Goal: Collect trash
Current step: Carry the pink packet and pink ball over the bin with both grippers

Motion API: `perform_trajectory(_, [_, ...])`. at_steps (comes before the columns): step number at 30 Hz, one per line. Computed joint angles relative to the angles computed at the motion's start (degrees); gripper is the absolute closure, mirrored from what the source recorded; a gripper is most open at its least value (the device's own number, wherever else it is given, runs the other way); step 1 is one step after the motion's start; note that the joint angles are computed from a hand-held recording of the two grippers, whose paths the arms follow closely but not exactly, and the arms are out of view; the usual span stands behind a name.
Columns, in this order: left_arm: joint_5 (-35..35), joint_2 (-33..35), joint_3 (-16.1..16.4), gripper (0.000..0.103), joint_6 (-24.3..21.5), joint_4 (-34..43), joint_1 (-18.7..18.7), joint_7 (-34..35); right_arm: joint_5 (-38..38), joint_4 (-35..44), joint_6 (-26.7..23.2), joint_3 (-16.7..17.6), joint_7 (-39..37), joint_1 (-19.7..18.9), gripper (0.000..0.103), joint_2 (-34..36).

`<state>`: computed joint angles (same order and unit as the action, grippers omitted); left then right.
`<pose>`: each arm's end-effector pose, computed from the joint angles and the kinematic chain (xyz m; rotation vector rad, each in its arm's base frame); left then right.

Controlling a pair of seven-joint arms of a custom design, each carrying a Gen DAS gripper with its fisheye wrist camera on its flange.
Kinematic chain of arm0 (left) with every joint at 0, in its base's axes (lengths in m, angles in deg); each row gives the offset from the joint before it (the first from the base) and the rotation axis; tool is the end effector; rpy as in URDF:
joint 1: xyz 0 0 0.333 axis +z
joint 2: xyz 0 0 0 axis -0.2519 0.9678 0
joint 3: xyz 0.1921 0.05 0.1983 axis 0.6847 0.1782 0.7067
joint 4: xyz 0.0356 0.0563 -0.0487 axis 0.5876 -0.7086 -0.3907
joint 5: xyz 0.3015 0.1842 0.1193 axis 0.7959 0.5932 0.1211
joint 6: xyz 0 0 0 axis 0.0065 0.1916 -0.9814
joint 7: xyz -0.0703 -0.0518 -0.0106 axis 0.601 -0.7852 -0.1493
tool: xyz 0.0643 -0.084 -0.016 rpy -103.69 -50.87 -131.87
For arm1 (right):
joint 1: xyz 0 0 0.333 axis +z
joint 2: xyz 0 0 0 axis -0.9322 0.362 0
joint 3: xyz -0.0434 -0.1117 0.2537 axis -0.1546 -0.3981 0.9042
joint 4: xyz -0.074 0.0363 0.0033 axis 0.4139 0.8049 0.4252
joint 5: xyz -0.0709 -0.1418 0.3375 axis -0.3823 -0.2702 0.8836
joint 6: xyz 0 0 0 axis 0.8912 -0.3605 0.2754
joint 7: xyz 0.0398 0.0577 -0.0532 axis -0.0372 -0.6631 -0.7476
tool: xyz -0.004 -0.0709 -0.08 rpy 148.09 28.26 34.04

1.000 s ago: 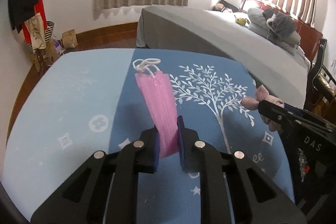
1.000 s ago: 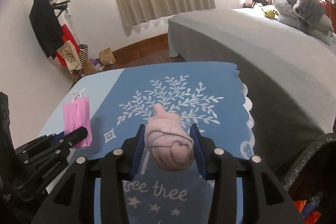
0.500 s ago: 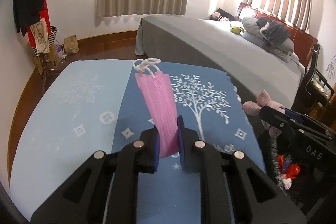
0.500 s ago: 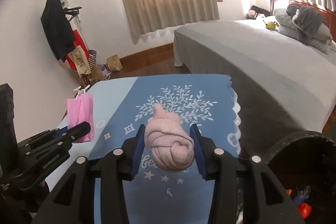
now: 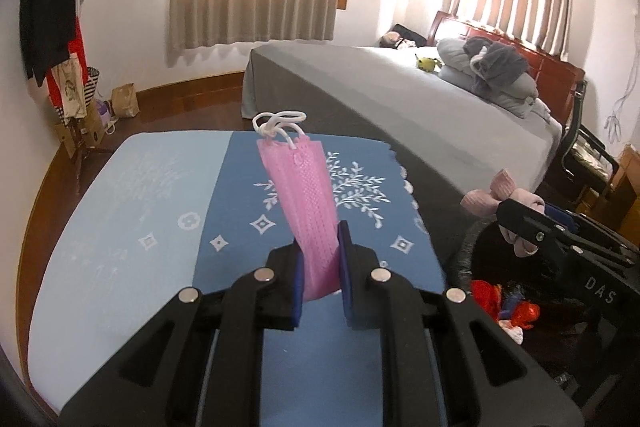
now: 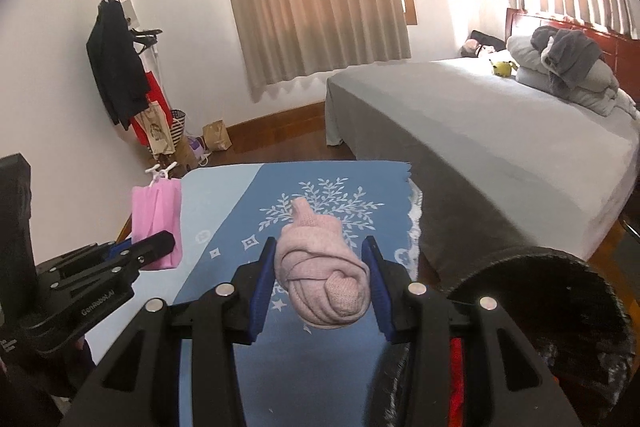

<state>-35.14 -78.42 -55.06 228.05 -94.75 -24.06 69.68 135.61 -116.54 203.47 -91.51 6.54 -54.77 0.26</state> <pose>0.3598 -0.2357 0.5499 -1.9462 1.2595 -0.7692 0.4594 0.0492 0.5572 -1.8926 0.9918 -0.2953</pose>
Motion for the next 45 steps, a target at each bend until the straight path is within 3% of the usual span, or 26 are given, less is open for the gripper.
perform_trajectory(26, [4.84, 7.30, -3.93, 0.089, 0.13, 9.86, -3.86, -0.18, -0.86, -3.05, -1.08, -5.08, -1.42, -4.51, 0.060, -7.00])
perform_trajectory(45, [13.06, 21.48, -3.27, 0.089, 3.45, 21.25, -8.51, 0.07, -2.38, -1.62, 1.11, -7.89, -1.68, -9.50, 0.060, -4.86])
